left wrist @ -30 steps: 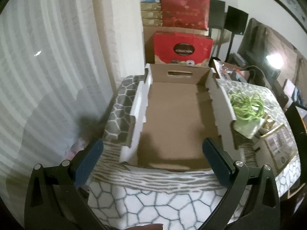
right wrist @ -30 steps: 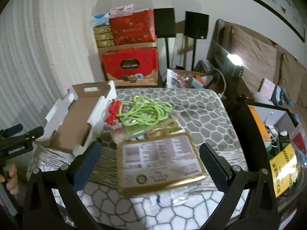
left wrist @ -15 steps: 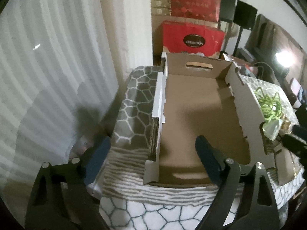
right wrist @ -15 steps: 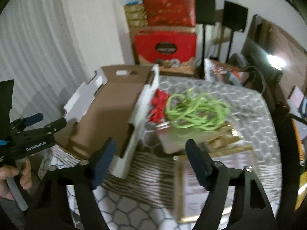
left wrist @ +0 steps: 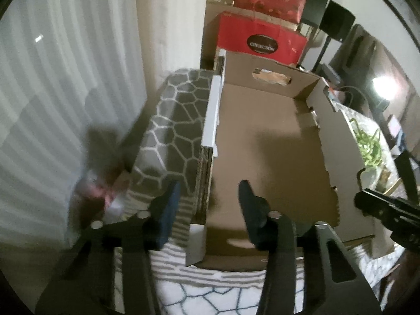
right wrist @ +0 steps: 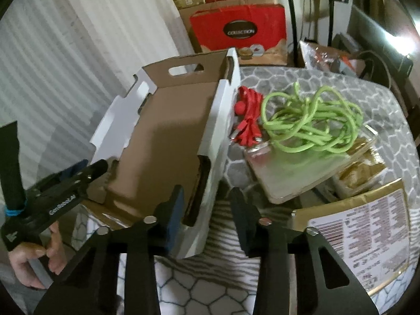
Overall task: Organize objects
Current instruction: 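Move the left gripper to the cardboard box side wall and grasp it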
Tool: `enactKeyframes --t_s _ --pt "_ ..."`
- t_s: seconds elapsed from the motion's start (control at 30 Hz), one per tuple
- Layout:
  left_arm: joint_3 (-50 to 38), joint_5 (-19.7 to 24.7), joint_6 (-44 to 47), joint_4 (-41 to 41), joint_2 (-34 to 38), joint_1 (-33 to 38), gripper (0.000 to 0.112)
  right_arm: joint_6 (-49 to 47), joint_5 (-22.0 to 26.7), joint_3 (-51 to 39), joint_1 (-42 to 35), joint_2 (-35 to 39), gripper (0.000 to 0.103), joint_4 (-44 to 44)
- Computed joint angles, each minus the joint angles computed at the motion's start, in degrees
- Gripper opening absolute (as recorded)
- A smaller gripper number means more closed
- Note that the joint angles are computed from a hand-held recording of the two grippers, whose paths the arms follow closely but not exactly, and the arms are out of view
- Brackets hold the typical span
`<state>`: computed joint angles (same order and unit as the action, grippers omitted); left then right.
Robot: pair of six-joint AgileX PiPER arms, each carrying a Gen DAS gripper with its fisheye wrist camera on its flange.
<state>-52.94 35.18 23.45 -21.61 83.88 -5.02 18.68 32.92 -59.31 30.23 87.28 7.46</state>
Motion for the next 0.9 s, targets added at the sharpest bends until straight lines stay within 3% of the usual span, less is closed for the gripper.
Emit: enactKeyframes --t_s 0.07,0.2,0.4,0.7,0.9 --pt "0.06 0.72 0.72 -0.71 0.03 0.42 0.026 -3.26 0.71 -0.63 -0.40 0.52 0.024 3.48" --pt "0.50 1.16 0.59 -0.45 -1.18 0.73 0.025 0.22 2.15 -2.04 1.39 1.31 0.025 -0.85" --pt "1.63 2.42 0.75 -0.03 -4.21 1.96 0.025 -5.87 2.51 -0.83 0.15 0.35 0.025 5.40" --pt "7.53 5.28 5.56 -2.70 -11.66 5.05 0.025 -4.62 1.72 6.48 3.09 -6.19 0.025 4.74" --pt "8.17 5.99 5.98 -3.30 -12.13 5.64 0.029 -5.65 1.17 7.69 2.93 -7.11 0.027 5.42"
